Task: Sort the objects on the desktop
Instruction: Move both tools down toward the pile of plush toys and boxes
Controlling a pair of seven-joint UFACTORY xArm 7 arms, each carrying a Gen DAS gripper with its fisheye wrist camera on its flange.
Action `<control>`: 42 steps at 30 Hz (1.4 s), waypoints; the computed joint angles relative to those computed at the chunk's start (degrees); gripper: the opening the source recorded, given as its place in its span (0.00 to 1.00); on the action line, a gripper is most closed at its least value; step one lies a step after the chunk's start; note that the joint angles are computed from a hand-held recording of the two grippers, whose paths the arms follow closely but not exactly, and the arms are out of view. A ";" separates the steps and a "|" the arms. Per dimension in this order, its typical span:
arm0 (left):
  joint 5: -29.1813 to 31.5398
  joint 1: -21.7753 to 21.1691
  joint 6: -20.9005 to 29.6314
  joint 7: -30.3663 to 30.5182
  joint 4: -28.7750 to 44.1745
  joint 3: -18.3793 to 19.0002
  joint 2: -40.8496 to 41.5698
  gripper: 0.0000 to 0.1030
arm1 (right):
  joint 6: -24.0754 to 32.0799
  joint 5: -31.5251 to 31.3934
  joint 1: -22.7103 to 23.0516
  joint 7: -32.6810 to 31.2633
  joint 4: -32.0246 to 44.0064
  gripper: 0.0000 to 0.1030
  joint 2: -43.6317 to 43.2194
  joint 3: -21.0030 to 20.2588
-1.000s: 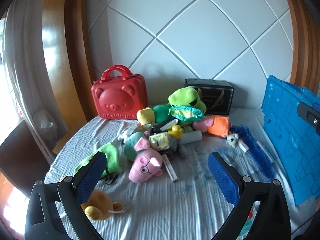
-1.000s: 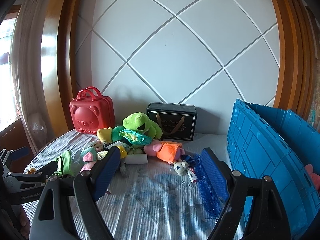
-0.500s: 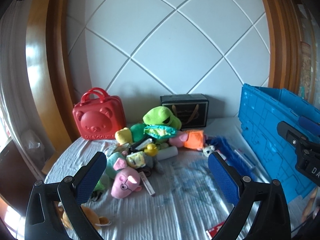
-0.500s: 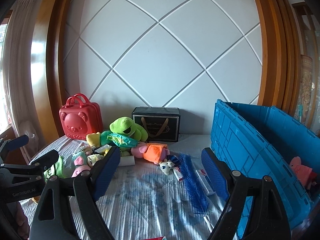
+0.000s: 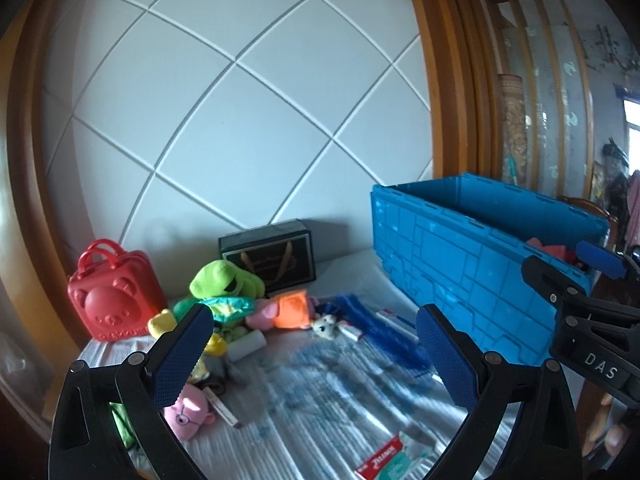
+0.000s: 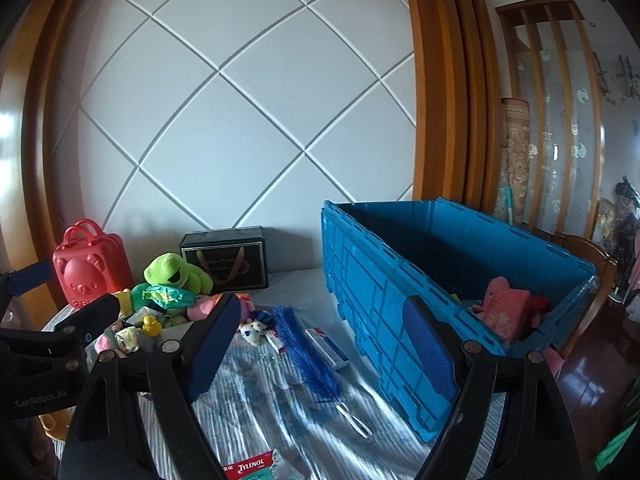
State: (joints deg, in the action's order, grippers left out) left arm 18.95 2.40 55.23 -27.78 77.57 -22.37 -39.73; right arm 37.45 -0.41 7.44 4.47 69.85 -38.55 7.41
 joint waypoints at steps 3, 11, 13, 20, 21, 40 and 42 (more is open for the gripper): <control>-1.34 -2.05 -1.26 1.34 -0.50 0.75 0.29 1.00 | 1.59 -1.42 -2.07 1.61 -1.43 0.81 -2.41 0.59; -3.15 -3.99 -2.80 2.35 -4.49 2.04 -1.22 1.00 | 3.57 -3.40 -4.15 4.85 -3.20 0.81 -4.44 2.16; -3.35 -3.85 -2.95 1.86 -6.52 2.29 -1.90 1.00 | 2.65 -3.14 -3.00 4.32 -4.24 0.81 -3.83 2.10; -2.12 -1.72 -3.81 -0.14 -13.34 4.13 -3.78 1.00 | -1.38 0.19 3.51 -0.57 -2.29 0.81 5.86 1.05; -1.83 -1.20 -4.22 -0.60 -14.20 4.55 -4.05 0.99 | -1.71 1.04 4.93 -2.20 -1.07 0.81 7.99 0.61; 3.23 9.21 -2.38 -8.47 -35.76 16.35 -10.41 0.99 | -0.12 15.95 19.66 -28.24 12.67 0.81 38.22 5.61; 2.53 9.91 -3.65 -7.46 -37.13 18.05 -9.04 0.99 | 0.82 14.10 20.18 -26.51 14.48 0.81 41.57 6.34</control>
State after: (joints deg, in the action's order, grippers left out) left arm 21.48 12.31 51.58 -35.24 40.43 -4.31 -48.77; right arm 38.27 13.69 27.63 -22.04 84.33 3.02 13.75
